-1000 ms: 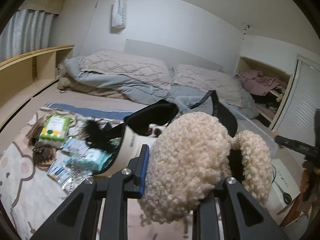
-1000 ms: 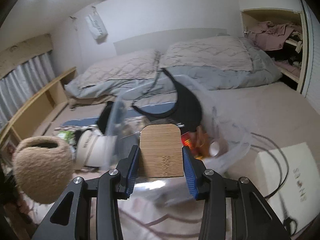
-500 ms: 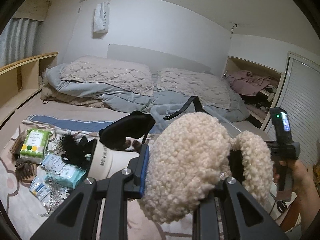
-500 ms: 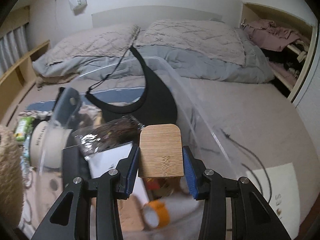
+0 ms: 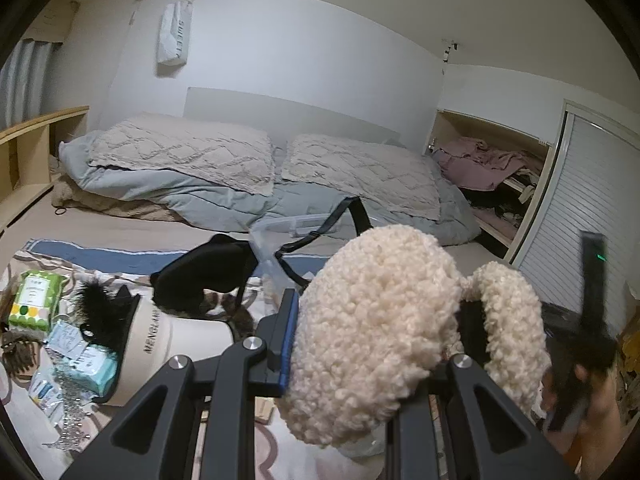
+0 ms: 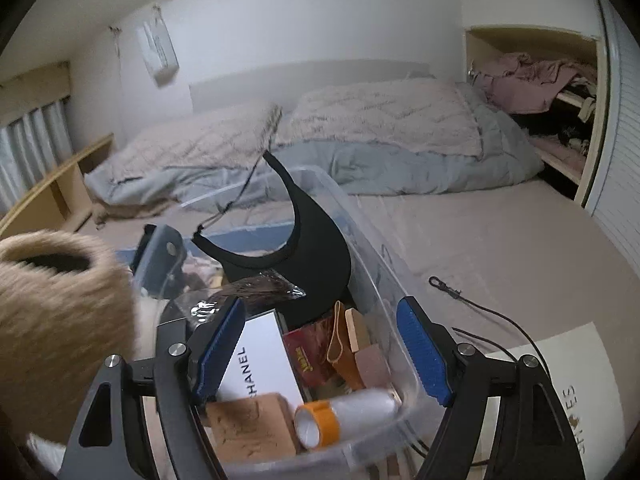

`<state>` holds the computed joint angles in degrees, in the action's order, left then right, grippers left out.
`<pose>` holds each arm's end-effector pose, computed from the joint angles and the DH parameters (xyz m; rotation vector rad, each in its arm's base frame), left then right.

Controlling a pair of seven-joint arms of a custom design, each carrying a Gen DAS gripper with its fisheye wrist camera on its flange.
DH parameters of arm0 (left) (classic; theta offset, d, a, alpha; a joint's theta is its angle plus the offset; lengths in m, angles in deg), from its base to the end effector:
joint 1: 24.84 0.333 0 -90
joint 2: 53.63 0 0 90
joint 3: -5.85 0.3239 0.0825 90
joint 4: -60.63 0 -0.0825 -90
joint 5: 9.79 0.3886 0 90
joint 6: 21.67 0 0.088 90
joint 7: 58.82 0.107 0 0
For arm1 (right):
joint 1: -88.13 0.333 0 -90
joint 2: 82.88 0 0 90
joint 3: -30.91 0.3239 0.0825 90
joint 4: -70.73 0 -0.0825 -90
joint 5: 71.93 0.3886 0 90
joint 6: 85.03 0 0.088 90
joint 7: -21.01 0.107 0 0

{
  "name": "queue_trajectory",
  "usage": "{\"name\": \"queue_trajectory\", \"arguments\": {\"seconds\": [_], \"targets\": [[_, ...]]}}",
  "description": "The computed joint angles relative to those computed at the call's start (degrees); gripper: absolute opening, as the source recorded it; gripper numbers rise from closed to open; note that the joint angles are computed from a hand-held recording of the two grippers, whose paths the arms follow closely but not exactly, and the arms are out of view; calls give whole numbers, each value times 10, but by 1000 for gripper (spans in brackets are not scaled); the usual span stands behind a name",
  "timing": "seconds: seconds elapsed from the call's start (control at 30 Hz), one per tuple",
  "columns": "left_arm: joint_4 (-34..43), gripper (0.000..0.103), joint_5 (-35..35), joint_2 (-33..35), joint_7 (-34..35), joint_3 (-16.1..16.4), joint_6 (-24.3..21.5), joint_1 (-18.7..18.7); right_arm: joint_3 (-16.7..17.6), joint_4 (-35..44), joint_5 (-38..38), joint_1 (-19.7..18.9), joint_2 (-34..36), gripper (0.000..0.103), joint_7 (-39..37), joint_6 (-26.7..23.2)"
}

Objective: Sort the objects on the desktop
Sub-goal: 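Release the wooden block into the clear box with the right tool, then pass the earmuff from the left tool to the right tool over the box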

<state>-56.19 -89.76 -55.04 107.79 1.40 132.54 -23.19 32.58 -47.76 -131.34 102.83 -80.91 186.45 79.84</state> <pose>0.5858 0.0032 0.5140 -1.4556 1.9081 -1.3687 0.5561 0.2143 0.4891 -1.5513 1.7502 -0.7701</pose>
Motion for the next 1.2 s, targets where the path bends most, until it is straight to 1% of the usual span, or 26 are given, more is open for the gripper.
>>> {"name": "queue_trajectory", "arguments": {"seconds": [0.07, 0.17, 0.27, 0.33, 0.43, 0.47, 0.57, 0.7, 0.73, 0.83, 0.9, 0.93, 0.97, 1.0, 1.03, 1.07, 1.13, 1.2], "targets": [[8, 22, 11, 8, -14, -7, 5, -6, 0, -15, -56, 0, -21, 78, 53, 1], [20, 22, 30, 23, -29, -18, 14, -16, 8, -37, -131, -14, -50, 78, 133, 14], [33, 22, 59, 43, -48, -31, 26, -25, 18, -52, -175, -31, -71, 78, 187, 29], [41, 22, 87, 54, -69, -39, 38, -31, 23, -59, -188, -39, -79, 78, 200, 37], [57, 22, 163, 76, -126, -53, 68, -43, 30, -69, -222, -49, -90, 78, 232, 40], [62, 22, 200, 84, -152, -56, 76, -48, 31, -73, -231, -50, -94, 78, 238, 38], [74, 22, 299, 103, -225, -63, 86, -54, 33, -76, -255, -54, -97, 78, 258, 37], [94, 22, 406, 127, -297, -72, 90, -57, 31, -77, -278, -54, -96, 78, 281, 40], [98, 22, 420, 131, -307, -77, 89, -55, 30, -78, -281, -54, -97, 78, 284, 39], [124, 22, 461, 151, -342, -88, 65, -49, 27, -77, -277, -52, -91, 78, 279, 39], [148, 27, 491, 165, -365, -90, 26, -47, 27, -81, -273, -51, -92, 78, 278, 37], [156, 35, 508, 171, -380, -88, 13, -49, 26, -81, -267, -50, -91, 78, 273, 38], [163, 46, 532, 175, -400, -84, 0, -53, 26, -81, -257, -50, -89, 78, 263, 39], [161, 51, 543, 175, -409, -84, 1, -53, 26, -81, -251, -50, -87, 78, 257, 40], [155, 58, 545, 171, -408, -87, 9, -49, 26, -81, -245, -50, -86, 78, 252, 41], [145, 62, 542, 165, -401, -92, 23, -44, 25, -82, -238, -51, -85, 78, 246, 43], [125, 64, 543, 155, -391, -96, 50, -39, 24, -81, -231, -53, -83, 78, 244, 54], [107, 65, 538, 145, -371, -100, 72, -29, 22, -81, -218, -55, -80, 78, 238, 69]]}}
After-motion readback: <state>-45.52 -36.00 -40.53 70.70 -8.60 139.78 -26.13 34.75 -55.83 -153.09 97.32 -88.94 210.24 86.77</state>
